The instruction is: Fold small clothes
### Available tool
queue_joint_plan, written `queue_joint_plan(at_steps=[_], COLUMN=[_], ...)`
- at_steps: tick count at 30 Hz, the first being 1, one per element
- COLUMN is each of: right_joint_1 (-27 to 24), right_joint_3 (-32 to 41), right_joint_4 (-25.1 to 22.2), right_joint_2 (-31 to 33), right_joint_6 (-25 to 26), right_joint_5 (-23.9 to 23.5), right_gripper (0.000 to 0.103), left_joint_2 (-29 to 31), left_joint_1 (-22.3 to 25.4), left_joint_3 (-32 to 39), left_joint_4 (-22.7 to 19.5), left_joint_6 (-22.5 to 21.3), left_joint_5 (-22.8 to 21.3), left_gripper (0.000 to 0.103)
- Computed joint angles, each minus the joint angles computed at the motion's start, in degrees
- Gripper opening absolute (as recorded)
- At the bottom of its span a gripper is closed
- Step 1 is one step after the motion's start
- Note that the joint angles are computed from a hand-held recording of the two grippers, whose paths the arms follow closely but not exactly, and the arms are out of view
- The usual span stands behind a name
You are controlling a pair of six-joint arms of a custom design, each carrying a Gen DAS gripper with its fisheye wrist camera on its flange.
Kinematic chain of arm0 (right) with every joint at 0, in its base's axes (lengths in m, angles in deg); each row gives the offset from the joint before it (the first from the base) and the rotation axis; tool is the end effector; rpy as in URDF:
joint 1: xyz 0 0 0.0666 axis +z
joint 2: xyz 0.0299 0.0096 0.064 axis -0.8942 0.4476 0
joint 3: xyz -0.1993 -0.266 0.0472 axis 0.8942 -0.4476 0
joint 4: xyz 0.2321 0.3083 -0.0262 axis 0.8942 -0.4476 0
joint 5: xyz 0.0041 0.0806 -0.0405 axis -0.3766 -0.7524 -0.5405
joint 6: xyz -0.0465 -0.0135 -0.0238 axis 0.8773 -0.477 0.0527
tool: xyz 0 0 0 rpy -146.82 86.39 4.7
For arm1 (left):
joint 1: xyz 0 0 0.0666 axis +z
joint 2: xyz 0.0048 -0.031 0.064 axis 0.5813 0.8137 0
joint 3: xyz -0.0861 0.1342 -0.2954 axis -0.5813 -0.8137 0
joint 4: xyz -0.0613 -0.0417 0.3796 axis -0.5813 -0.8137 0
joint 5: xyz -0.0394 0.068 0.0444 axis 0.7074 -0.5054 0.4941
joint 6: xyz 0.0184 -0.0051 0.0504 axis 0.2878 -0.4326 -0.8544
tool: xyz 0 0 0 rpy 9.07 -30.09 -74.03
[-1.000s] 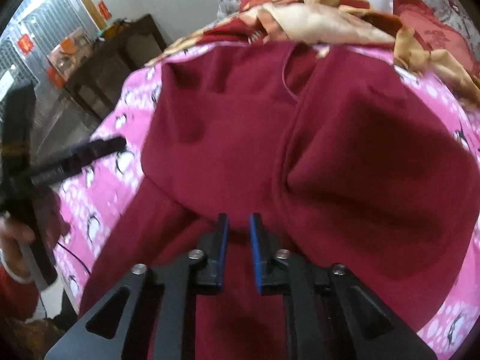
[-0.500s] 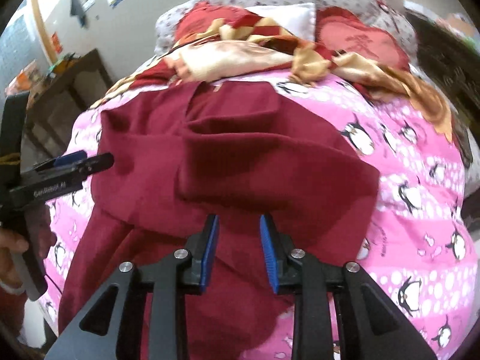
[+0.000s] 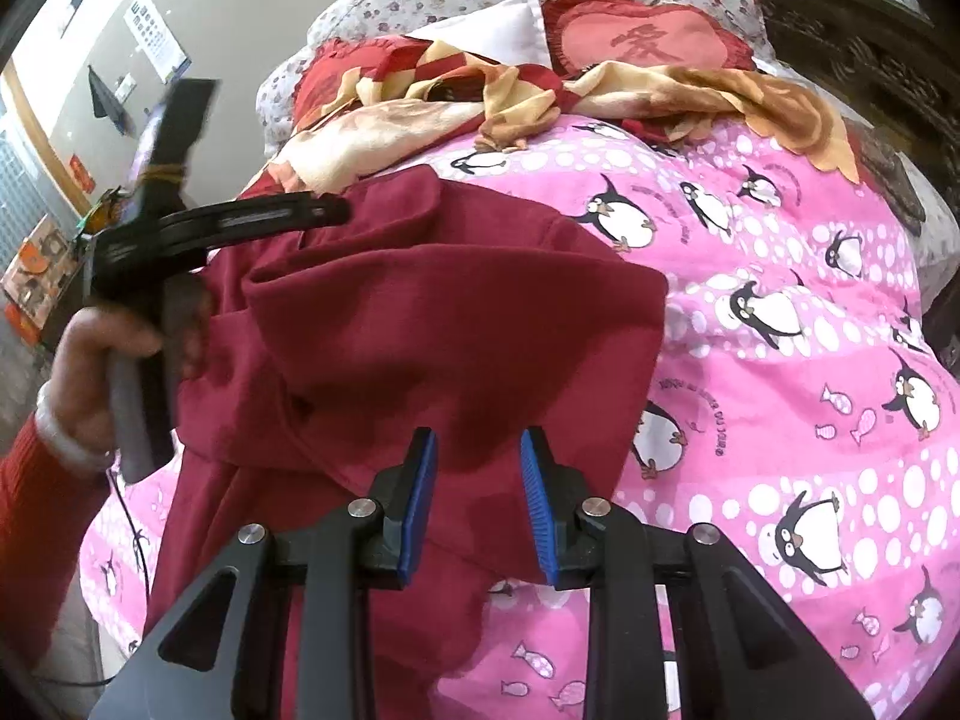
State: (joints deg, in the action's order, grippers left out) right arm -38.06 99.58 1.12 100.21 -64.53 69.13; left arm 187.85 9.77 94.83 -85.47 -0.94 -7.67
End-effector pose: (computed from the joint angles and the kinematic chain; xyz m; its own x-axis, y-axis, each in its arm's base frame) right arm 0.5059 0.2509 0.3232 -0.8044 -0.2831 -0.5223 -0.4833 0.8231 0.2982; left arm 0.5854 -0.2707 0.3163 -0.7941 -0.1797 -0.5807 -0.1865 0.9813 -0.0486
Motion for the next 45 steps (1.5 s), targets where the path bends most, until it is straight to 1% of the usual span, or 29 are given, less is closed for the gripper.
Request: queue_joint_plan(at_steps=[1, 2, 3, 5, 7, 8, 9, 11, 14, 16, 18, 20, 22, 23, 25, 29, 30, 31, 32, 33, 34, 35, 37, 38, 39, 41, 43, 44, 45], right_joint_1=[-0.1, -0.3, -0.4, -0.6, -0.8, -1.0, -1.1, -1.6, -2.3, -2.8, -2.9, -3.1, -3.2, -3.1, -2.9, -2.9, -2.9, -2.9, -2.9, -2.8, -2.6, -2.0, -1.5, -1.5, -1.5, -1.4, -1.9, -2.4, -2.9], right_joint_3=[-0.1, -0.1, 0.0, 0.1, 0.0, -0.1, -0.2, -0.3, -0.2, 0.6, 2.0, 2.8, 3.3, 4.4, 5.9, 9.9, 11.1, 12.1, 12.8, 12.7, 12.4, 11.7, 11.1, 11.7, 12.5, 14.4, 15.3, 14.5, 13.5], right_joint_4=[0.1, 0.3, 0.3, 0.4, 1.0, 1.5, 1.9, 2.9, 3.6, 3.1, 2.1, 2.1, 2.4, 1.8, 1.1, 0.1, -0.5, -1.1, -1.0, 0.0, 1.1, 2.9, 4.5, 4.2, 3.7, 1.9, 0.0, 0.4, 1.2], right_joint_2=[0.0, 0.0, 0.1, 0.1, -0.2, -0.4, -0.6, -0.7, -0.3, 0.9, 2.5, 3.8, 4.5, 5.5, 6.8, 10.4, 11.4, 12.3, 12.7, 12.4, 11.7, 10.4, 9.1, 9.4, 10.2, 12.9, 14.6, 14.3, 13.4], right_joint_6=[-0.1, -0.2, -0.3, -0.2, -0.2, -0.3, -0.5, -0.9, -2.0, -3.1, -3.8, -5.5, -6.7, -7.4, -7.8, -8.8, -8.8, -8.6, -8.2, -7.1, -5.8, -3.4, -1.1, -0.8, -0.5, 0.3, -0.7, -2.5, -4.3], right_joint_5=[-0.1, -0.3, -0.3, -0.2, 0.3, 0.5, 0.7, 1.5, 2.4, 2.9, 3.8, 3.6, 3.3, 3.8, 3.5, 0.5, -0.7, -1.9, -3.0, -2.8, -1.5, 2.0, 6.1, 7.1, 8.3, 10.3, 9.4, 8.3, 7.6], right_gripper=[0.042, 0.042, 0.042, 0.042, 0.042, 0.042, 0.042, 0.042, 0.043, 0.047, 0.05, 0.052, 0.059, 0.061, 0.062, 0.062, 0.058, 0.052, 0.032, 0.024, 0.023, 0.022, 0.022, 0.022, 0.022, 0.022, 0.024, 0.029, 0.032], left_joint_2=[0.9, 1.6, 1.7, 0.0, -4.5, -8.1, -11.0, -19.1, -28.2, -33.7, -37.3, -38.9, -39.0, -38.5, -37.6, -37.1, -37.0, -37.1, -37.1, -37.4, -37.7, -38.0, -38.6, -38.8, -39.0, -38.9, -39.0, -39.5, -39.9], left_joint_1=[0.1, 0.1, 0.0, -0.3, -0.8, -1.1, -1.2, -1.1, -1.2, -1.5, -1.8, -2.1, -2.9, -3.3, -4.2, -4.9, -5.1, -5.2, -5.2, -5.3, -5.4, -5.4, -5.8, -5.8, -5.8, -5.7, -5.7, -5.8, -6.0], left_joint_3=[1.1, 2.0, 2.1, 0.4, -4.4, -8.0, -11.1, -19.5, -29.5, -36.4, -42.2, -45.9, -48.2, -48.5, -48.8, -48.8, -48.6, -48.5, -48.4, -48.4, -48.4, -48.3, -48.3, -48.4, -48.4, -48.2, -47.9, -48.0, -48.1], left_joint_4=[0.2, 0.3, 0.3, 1.9, 5.3, 7.4, 9.1, 12.4, 12.8, 11.5, 9.7, 9.4, 9.0, 8.8, 8.9, 9.2, 9.2, 9.2, 9.2, 9.1, 9.0, 8.7, 7.9, 7.7, 7.3, 6.7, 6.1, 6.2, 6.2], left_joint_6=[-0.2, -0.5, -0.4, -0.1, -0.6, -0.6, -0.5, 0.4, 3.2, 7.0, 11.4, 14.7, 16.9, 17.3, 17.9, 17.6, 17.6, 17.6, 17.5, 17.4, 17.3, 17.3, 17.9, 18.1, 18.4, 18.6, 18.5, 18.3, 18.2], left_joint_5=[0.8, 1.8, 1.9, 1.1, -0.8, -2.5, -3.3, -5.3, -10.1, -12.9, -12.9, -11.5, -10.9, -11.2, -11.8, -11.5, -11.6, -11.6, -11.6, -11.5, -11.5, -11.6, -12.7, -12.9, -13.0, -12.4, -11.8, -12.0, -12.6], left_gripper=[0.048, 0.026, 0.014, 0.01, 0.01, 0.009, 0.009, 0.009, 0.009, 0.009, 0.009, 0.009, 0.009, 0.009, 0.009, 0.009, 0.009, 0.009, 0.009, 0.009, 0.009, 0.009, 0.01, 0.012, 0.017, 0.021, 0.022, 0.024, 0.028])
